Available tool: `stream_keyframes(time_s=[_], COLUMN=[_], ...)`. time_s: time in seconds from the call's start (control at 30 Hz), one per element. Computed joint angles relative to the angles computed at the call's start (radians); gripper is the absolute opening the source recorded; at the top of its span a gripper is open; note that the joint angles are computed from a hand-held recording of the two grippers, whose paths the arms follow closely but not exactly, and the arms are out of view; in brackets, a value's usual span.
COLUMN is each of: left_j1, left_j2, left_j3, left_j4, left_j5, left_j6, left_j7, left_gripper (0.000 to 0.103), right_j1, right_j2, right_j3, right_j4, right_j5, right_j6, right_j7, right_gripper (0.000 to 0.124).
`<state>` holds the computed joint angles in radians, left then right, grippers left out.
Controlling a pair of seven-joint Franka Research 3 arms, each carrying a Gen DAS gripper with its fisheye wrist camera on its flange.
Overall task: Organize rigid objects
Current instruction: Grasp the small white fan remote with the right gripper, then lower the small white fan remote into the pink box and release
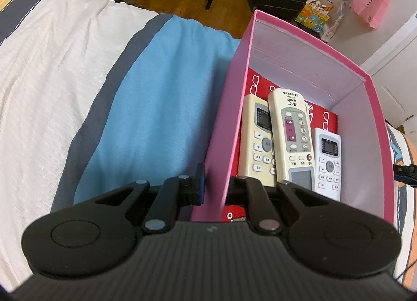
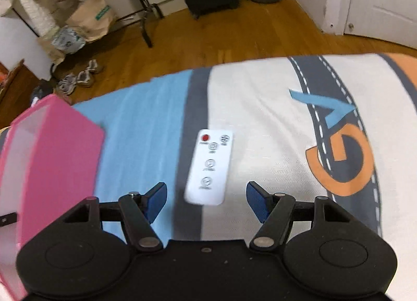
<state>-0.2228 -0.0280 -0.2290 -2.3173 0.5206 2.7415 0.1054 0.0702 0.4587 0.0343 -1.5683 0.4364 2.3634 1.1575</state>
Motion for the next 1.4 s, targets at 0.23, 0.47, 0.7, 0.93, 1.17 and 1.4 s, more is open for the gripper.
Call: stream_keyframes(time_s=[0.23, 0.47, 0.7, 0.93, 1.17, 1.4], left_j1=[-0.002, -0.003, -0.004, -0.004, 0.000, 0.006], left_j2=[0.004, 0.004, 0.004, 0.003, -0.005, -0.009], left_j3=[-0.001, -0.001, -0.001, 0.000, 0.001, 0.003], left_j4=[0.009, 0.011, 0.012, 0.009, -0.003, -0.012], left_j5=[0.016, 0.020, 0.022, 0.015, 0.013, 0.002], left_j6=[-0.014, -0.018, -0.022, -0.011, 0.008, 0.023], left_j7=[0.005, 0.007, 0.006, 0.013, 0.010, 0.022], left_gripper=[0.011, 0.011, 0.011, 0.011, 0.011, 0.011], right_j1=[0.080, 0.078, 0.043, 0.006, 0.013, 0.094], right_j2=[0.060, 0.057, -0.004, -0.189, -0.328, -0.436], right_j3=[-0.027, -0.018, 0.015, 0.059, 0.063, 0.041], right_j4=[-0.007, -0.006, -0.075, -0.240, -0.322, -0.387], right_j5=[-0.113, -0.148, -0.076, 0.102, 0.402, 0.602], right_j6=[0.157, 0.182, 0.189, 0.189, 0.142, 0.045], right_j7=[-0.011, 0.035, 0.014, -0.154, -0.414, -0.705], right_gripper=[0.070, 0.047, 0.045, 0.045, 0.045, 0.045])
